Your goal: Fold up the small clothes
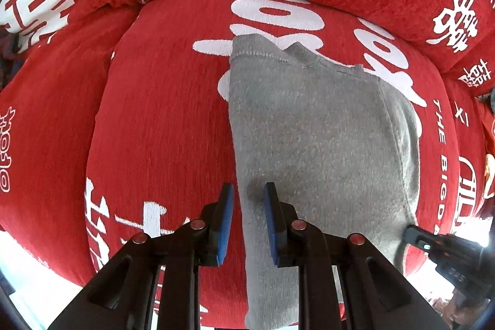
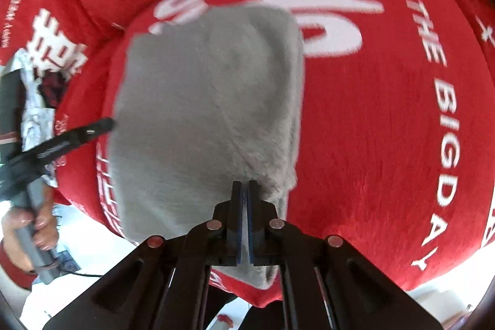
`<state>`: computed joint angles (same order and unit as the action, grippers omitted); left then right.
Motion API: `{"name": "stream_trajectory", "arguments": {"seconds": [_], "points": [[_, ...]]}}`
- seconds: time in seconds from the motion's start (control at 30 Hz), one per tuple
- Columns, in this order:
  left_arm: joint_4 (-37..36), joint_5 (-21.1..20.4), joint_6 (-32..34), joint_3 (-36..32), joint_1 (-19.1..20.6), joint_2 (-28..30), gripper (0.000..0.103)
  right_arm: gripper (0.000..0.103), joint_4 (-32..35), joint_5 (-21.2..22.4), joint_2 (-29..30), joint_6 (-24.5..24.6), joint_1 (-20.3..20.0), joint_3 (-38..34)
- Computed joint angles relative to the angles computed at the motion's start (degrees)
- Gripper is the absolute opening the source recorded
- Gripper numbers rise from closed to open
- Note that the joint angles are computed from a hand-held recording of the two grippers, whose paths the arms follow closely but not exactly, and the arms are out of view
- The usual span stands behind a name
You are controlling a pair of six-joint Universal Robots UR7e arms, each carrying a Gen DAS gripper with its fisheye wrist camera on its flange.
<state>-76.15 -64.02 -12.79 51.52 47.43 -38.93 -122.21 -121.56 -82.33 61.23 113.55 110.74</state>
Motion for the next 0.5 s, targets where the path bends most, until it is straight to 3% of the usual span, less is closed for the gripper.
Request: {"name": "stream_trajectory", "arguments": {"seconds": [0.2, 0.5], "points": [[0.64, -0.18, 0.08, 0.04, -0.16, -0.36, 0.022, 0.0, 1.13, -0.56, -0.19, 1.43, 0.66, -0.23], [2.71, -0.49, -0.15, -0.55, -0.39, -0.77, 0.022, 0.003, 5.82, -3.35, -0.67, 7.91, 2.53, -2.52]]}}
